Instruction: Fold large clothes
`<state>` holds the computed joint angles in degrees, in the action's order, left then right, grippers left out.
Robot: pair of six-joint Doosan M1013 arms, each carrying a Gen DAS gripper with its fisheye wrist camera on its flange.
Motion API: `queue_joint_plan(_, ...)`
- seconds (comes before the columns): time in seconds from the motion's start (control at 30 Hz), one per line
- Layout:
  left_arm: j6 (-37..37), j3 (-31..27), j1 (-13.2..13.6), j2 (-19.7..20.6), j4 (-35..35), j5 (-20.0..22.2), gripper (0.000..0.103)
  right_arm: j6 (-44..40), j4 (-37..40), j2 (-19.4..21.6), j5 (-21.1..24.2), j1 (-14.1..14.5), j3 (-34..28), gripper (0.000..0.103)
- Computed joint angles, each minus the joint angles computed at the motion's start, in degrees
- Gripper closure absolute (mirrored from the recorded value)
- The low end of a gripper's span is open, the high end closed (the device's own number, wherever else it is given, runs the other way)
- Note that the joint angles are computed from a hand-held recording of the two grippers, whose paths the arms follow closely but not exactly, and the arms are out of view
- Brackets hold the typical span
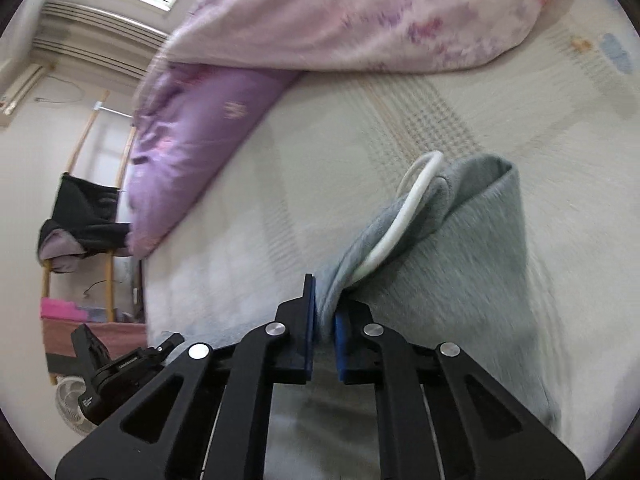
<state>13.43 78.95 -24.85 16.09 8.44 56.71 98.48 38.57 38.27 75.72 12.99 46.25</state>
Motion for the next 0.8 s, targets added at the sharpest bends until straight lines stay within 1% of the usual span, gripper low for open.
queue_joint_plan(0.07,-2.7,0.6,-2.6,-1.8,1.8,1.0,0.101,-1.9,1.6,-3.9,-0.2,-0.9,5.0,0.097)
queue_joint_plan(0.1,-3.5,0.5,-3.7,-2.3,2.3,2.0,0.101,-2.4,2.0,-5.6,0.0,-1.2,6.9,0.097)
queue_joint_plan(0.13,-4.7,1.0,-5.4,-3.1,3.0,3.2,0.101,-3.2,2.9,-8.0,0.5,-2.1,10.2,0.097)
queue_joint_plan(0.17,-5.6,1.0,-6.5,-3.2,3.5,3.8,0.101,-3.3,3.2,-9.1,0.9,-2.3,11.7,0.097)
queue_joint_plan(0.23,-7.2,2.9,-9.4,-5.2,3.3,6.3,0.100,-3.7,2.9,-12.3,2.1,-3.0,16.0,0.097)
queue_joint_plan(0.27,-8.1,3.8,-10.3,-5.9,3.2,6.6,0.100,-3.5,2.3,-13.7,2.3,-3.0,18.0,0.097)
queue_joint_plan(0.33,-10.9,5.9,-12.8,-7.0,2.6,8.5,0.100,-2.7,2.3,-16.1,3.3,-3.4,21.9,0.097)
queue_joint_plan(0.43,-17.6,9.5,-15.9,-8.7,0.9,8.3,0.100,-2.5,-0.6,-18.6,4.6,-3.6,26.7,0.096)
queue_joint_plan(0.47,-19.3,10.5,-16.5,-8.8,-0.5,8.8,0.100,-2.1,-1.3,-19.1,5.3,-3.7,28.3,0.096)
queue_joint_plan(0.53,-23.4,13.1,-17.3,-9.5,-3.0,6.9,0.100,-2.1,-4.1,-19.8,6.1,-3.4,30.9,0.096)
queue_joint_plan(0.57,-23.9,13.9,-17.7,-9.3,-3.9,6.7,0.100,-2.3,-5.5,-20.1,6.5,-3.2,32.2,0.096)
queue_joint_plan(0.63,-23.0,14.5,-18.0,-8.3,-5.5,8.2,0.100,-1.1,-5.9,-20.1,7.2,-3.4,34.5,0.096)
queue_joint_plan(0.67,-23.3,15.4,-18.0,-8.3,-7.0,6.9,0.100,0.0,-6.3,-20.3,7.5,-3.5,35.8,0.096)
queue_joint_plan(0.73,-23.1,16.5,-18.0,-8.0,-8.5,6.5,0.100,1.7,-6.2,-20.4,7.8,-3.8,38.2,0.096)
queue_joint_plan(0.8,-21.7,18.2,-17.6,-8.0,-11.5,3.9,0.100,5.3,-5.2,-20.5,6.7,-4.3,40.7,0.091)
